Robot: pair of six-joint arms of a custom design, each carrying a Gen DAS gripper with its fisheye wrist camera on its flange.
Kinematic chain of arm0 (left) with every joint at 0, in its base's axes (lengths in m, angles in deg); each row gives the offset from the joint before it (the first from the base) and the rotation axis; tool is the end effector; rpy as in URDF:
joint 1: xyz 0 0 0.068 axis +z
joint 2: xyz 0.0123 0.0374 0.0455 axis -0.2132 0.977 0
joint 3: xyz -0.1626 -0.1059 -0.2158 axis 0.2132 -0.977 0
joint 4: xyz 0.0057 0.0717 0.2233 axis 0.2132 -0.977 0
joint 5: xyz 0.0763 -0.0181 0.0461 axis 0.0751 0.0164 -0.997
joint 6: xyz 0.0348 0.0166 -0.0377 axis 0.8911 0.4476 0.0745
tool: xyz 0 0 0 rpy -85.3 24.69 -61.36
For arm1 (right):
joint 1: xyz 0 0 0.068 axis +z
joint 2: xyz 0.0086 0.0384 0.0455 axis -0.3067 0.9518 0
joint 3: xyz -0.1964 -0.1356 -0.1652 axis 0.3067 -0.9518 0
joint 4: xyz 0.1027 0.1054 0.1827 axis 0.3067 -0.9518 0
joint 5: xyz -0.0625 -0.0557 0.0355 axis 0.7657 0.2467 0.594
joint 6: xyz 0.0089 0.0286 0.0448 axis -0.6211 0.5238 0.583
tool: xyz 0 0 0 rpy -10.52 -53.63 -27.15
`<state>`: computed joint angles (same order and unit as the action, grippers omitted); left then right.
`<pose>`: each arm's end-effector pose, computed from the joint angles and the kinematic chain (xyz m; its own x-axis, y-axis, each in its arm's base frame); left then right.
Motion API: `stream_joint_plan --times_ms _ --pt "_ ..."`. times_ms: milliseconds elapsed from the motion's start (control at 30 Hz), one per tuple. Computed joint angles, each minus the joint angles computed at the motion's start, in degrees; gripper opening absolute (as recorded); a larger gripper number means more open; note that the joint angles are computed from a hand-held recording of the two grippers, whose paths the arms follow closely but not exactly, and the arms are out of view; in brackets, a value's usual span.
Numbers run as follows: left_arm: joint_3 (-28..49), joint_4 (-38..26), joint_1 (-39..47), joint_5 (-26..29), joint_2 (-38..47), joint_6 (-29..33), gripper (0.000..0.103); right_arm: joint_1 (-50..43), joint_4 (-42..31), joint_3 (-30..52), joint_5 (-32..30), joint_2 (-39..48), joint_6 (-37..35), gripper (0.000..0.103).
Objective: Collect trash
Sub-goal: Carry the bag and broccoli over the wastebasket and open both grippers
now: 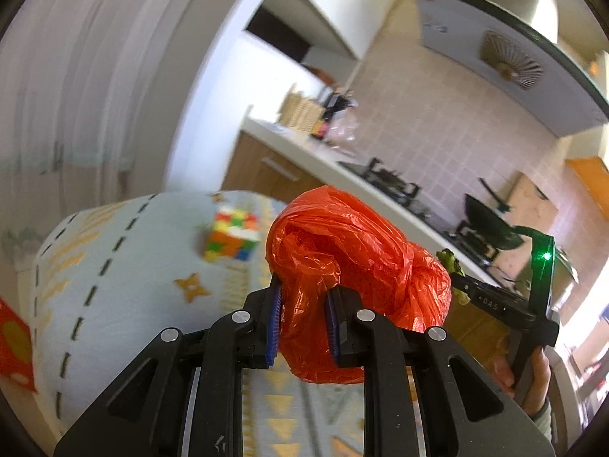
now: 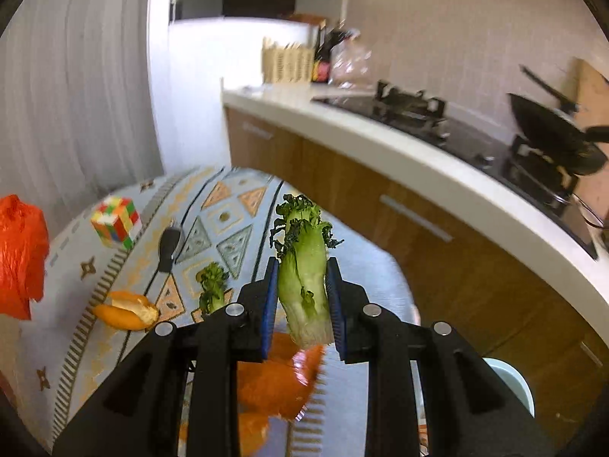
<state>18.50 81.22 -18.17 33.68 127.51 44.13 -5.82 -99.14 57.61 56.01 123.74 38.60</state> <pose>0.2599 -0.0386 0.2537 -0.5075 -0.2725 -0.8174 0.2398 0.8665 -0.4377 0.3087 0.0580 0.2821 -0.6144 -0.0746 -0.7854 -0.0046 0.9958 -0.0910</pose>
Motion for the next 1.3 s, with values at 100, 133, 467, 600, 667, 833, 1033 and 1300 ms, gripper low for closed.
stream_joint_plan --times_ms 100,133,467,600,667,833,1033,1300 --pt "0.7 -1.1 -4.3 -2.1 -2.4 -0.4 0.018 -0.7 -0.5 -3.1 2.5 -6.5 0.4 0.022" --pt "1.4 -1.4 -6.1 -2.8 -2.6 -0.6 0.018 -1.3 -1.1 -4.0 2.9 -8.8 0.6 0.022" --pt "9.4 -3.6 -26.5 -10.3 1.8 0.6 0.018 -17.3 -10.0 -10.5 -6.3 -25.6 -0.7 0.022" --pt "16.2 -5.8 -36.2 -15.4 10.1 1.8 0.018 -28.7 -12.2 -13.9 -12.8 -30.3 -4.3 0.022" --pt "20.3 -8.3 -39.5 -17.5 14.5 2.7 0.018 -36.3 -13.2 -16.2 -17.5 -32.0 -7.2 0.022" --pt "27.8 -12.0 -44.3 -17.8 23.9 1.3 0.018 -58.1 -15.4 -22.2 -29.6 -30.2 -20.3 0.022" --pt "35.0 -16.3 -50.2 -21.1 34.2 2.7 0.018 -73.8 -13.0 -27.7 -34.7 -20.6 -31.9 0.022" --pt "43.2 -21.9 -53.3 -21.6 45.0 3.3 0.024 -78.0 -8.6 -30.1 -35.9 -12.2 -35.6 0.022"
